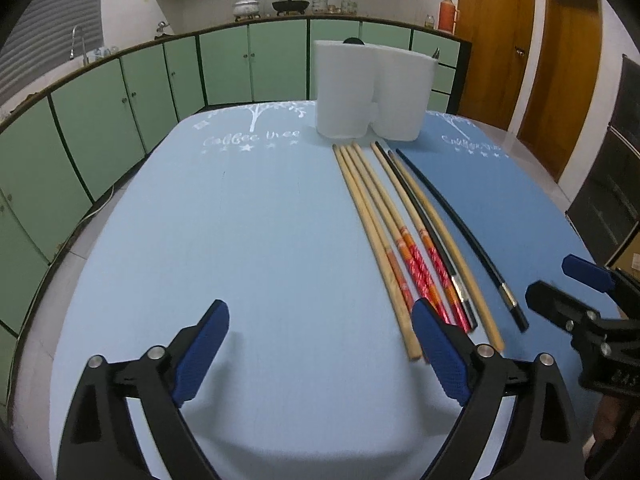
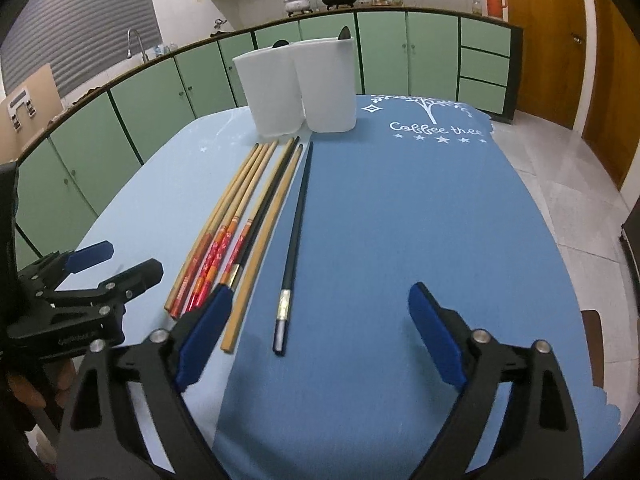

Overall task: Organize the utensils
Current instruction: 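Grasp the black chopstick with the right tool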

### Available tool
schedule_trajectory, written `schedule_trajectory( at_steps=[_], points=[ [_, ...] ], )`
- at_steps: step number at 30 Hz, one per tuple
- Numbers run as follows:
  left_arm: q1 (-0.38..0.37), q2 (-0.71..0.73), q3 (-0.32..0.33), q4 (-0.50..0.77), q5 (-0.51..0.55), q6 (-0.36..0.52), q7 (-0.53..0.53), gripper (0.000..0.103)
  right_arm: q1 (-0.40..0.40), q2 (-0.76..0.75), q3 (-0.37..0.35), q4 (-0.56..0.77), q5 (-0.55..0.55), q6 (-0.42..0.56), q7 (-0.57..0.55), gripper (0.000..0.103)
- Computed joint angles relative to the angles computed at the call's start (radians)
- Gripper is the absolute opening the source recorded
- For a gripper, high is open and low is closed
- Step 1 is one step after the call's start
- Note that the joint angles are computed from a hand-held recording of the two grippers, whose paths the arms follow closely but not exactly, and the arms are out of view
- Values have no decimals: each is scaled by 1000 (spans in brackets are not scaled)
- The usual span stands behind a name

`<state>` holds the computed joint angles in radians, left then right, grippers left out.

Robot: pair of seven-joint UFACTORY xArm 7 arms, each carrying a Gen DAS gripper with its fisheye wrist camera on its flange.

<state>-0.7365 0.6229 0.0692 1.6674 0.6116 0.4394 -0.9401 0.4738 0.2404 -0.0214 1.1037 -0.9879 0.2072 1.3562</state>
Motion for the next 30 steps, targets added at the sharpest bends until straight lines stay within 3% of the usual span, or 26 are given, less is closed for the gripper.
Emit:
schedule_trajectory(
  at_steps=[9, 14, 18, 26, 30],
  points=[
    [-11, -41, 11, -65, 38, -4, -51, 91, 24, 3, 5, -6, -34, 19, 18, 58],
    [-11, -49, 8, -78, 59, -10, -80, 91, 20, 8, 13, -13, -46, 25, 43, 41],
    [-9, -47, 3, -76, 69, -12, -89, 91, 31, 16, 10, -7, -58, 39, 56, 39],
    [-4, -34, -11, -60, 54, -14, -82, 91, 36, 38, 13, 23, -54, 62, 33, 6],
    [-3, -12, -24, -29, 24, 5, -49, 91, 36, 31, 6, 14, -59, 56, 57, 6]
  ],
)
